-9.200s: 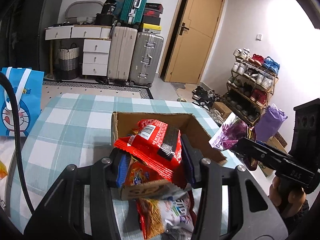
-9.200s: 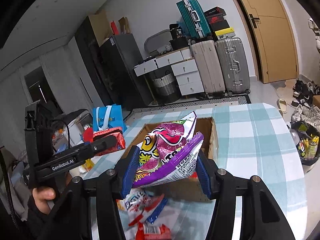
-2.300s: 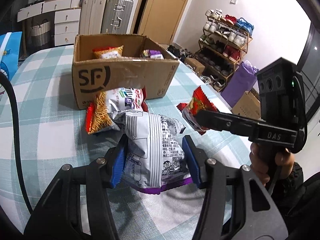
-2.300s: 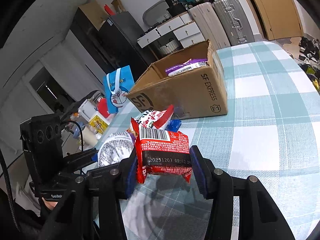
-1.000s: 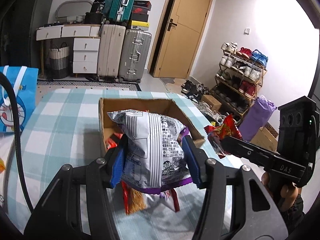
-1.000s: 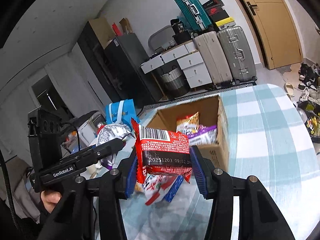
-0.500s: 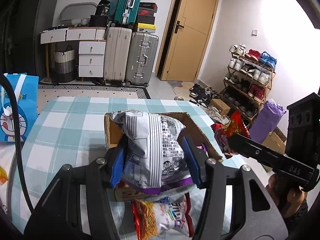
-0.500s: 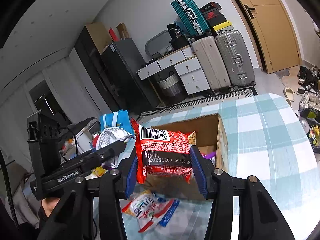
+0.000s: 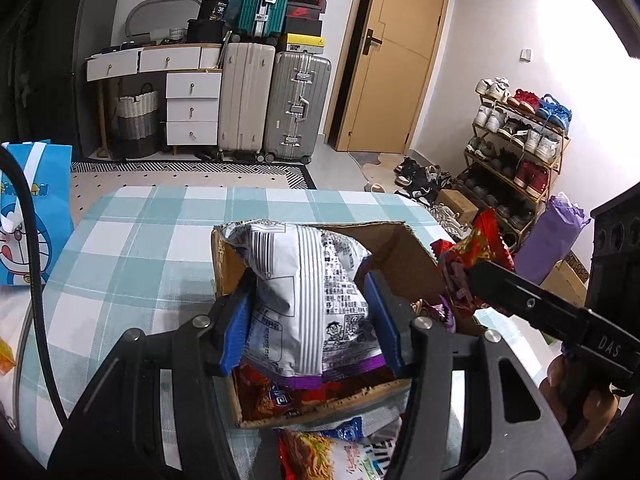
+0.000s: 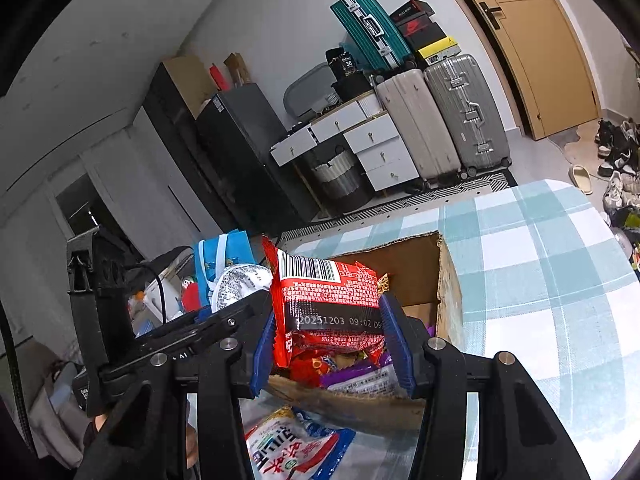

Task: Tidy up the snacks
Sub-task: 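Lift both bags over the box and lower them inside, then open both grippers and withdraw them from the box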

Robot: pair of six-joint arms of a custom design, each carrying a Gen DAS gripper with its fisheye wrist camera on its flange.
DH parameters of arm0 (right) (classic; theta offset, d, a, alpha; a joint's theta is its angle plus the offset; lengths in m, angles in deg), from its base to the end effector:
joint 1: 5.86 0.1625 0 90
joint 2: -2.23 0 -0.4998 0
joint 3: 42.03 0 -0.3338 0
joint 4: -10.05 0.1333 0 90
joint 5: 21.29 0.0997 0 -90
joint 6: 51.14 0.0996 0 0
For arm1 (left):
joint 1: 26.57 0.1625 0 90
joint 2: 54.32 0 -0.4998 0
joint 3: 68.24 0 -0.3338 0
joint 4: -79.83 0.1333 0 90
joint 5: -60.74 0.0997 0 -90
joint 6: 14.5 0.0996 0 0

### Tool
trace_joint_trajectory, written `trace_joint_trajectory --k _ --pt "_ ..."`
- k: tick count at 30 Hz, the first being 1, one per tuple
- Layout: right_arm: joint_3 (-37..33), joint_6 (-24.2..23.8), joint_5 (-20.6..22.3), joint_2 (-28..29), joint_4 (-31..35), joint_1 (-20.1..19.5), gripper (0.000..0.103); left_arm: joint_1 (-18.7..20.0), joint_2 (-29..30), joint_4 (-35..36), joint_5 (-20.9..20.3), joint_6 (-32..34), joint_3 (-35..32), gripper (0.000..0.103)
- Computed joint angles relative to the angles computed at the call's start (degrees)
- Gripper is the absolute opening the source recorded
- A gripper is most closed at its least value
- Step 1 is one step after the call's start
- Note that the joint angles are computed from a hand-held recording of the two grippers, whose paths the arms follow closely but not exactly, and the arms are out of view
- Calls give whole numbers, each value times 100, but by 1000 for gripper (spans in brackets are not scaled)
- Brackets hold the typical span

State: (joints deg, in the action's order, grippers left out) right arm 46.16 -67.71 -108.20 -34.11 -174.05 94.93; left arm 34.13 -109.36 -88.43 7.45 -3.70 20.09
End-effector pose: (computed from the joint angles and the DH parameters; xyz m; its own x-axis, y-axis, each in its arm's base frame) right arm 0.2765 -0.7103 0.1896 -0.8941 -0.4207 0.1535 -0.4106 0.6335 -0.6558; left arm -0.1707 -0.6982 0.4029 -0.8249 0.1391 -0.5478 0.5098 0.6016 -0.6150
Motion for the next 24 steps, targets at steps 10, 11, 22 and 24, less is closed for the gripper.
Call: trace_joint_trajectory --k 10,11,22,24 --pt "-549 -36 -270 296 382 18 49 144 294 159 146 151 -351 51" --pt "-581 -66 -322 326 385 27 49 157 323 162 158 180 -374 51" --pt "-831 -95 -602 521 403 39 49 273 576 432 234 210 -629 51" --pt "-917 -113 -647 559 460 47 49 302 589 510 233 164 -673 51"
